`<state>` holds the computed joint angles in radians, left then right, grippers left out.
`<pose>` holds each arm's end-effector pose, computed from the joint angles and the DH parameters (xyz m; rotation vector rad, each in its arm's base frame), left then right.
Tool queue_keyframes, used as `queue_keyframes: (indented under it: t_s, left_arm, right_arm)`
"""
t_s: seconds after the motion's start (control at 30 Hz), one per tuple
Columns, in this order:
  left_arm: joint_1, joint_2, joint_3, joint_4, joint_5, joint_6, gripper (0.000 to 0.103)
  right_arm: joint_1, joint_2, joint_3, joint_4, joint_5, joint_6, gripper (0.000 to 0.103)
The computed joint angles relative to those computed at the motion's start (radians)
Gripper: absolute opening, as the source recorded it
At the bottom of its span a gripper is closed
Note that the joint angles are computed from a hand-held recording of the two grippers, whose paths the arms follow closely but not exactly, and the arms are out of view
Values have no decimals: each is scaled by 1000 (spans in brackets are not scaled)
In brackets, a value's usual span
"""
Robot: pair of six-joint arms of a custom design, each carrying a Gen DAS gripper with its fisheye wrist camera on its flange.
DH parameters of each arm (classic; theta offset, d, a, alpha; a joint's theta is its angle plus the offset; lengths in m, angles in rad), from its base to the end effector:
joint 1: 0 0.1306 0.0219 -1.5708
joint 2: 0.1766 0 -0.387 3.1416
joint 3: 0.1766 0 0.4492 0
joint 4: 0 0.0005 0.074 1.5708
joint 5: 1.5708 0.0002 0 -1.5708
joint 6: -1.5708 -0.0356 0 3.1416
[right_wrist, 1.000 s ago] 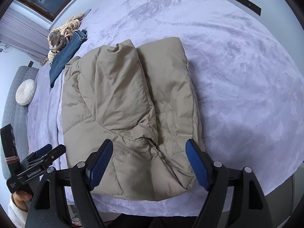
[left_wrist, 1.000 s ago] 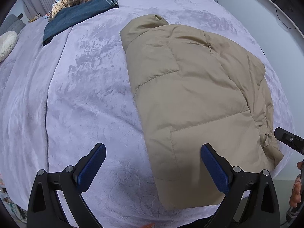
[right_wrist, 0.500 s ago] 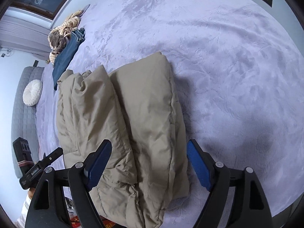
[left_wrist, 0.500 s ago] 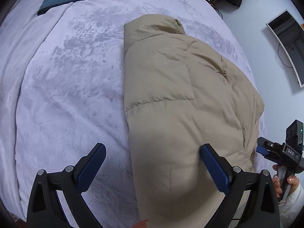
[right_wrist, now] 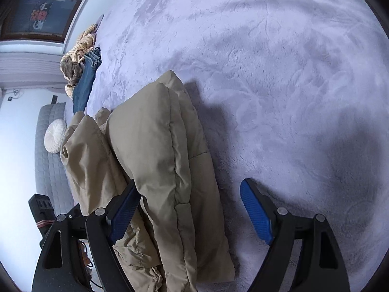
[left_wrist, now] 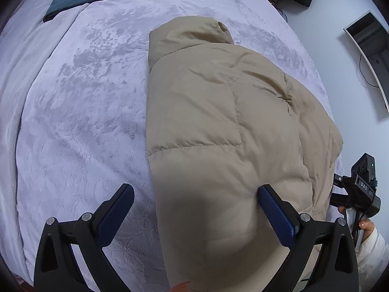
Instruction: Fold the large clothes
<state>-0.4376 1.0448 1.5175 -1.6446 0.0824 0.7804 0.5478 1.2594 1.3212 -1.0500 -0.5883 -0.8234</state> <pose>0.2990 -0.1437 0.5978 -0.4595 2.7932 -0.4230 0.3955 0.2639 0.4552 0.1334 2.8226 1.1941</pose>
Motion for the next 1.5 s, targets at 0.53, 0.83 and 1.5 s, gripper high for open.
queue_keyframes:
  t_s: [0.53, 0.83, 1.5]
  left_arm:
    - [34, -11, -29, 34, 57, -29, 102]
    - [241, -91, -201, 259, 461, -65, 102]
    - [104, -86, -211, 348, 324, 114, 83]
  right_arm:
    - [40, 29, 30, 149, -158, 0, 103]
    - [88, 159, 197, -94, -116, 278, 103]
    - [73, 293, 244, -57, -250, 195, 80]
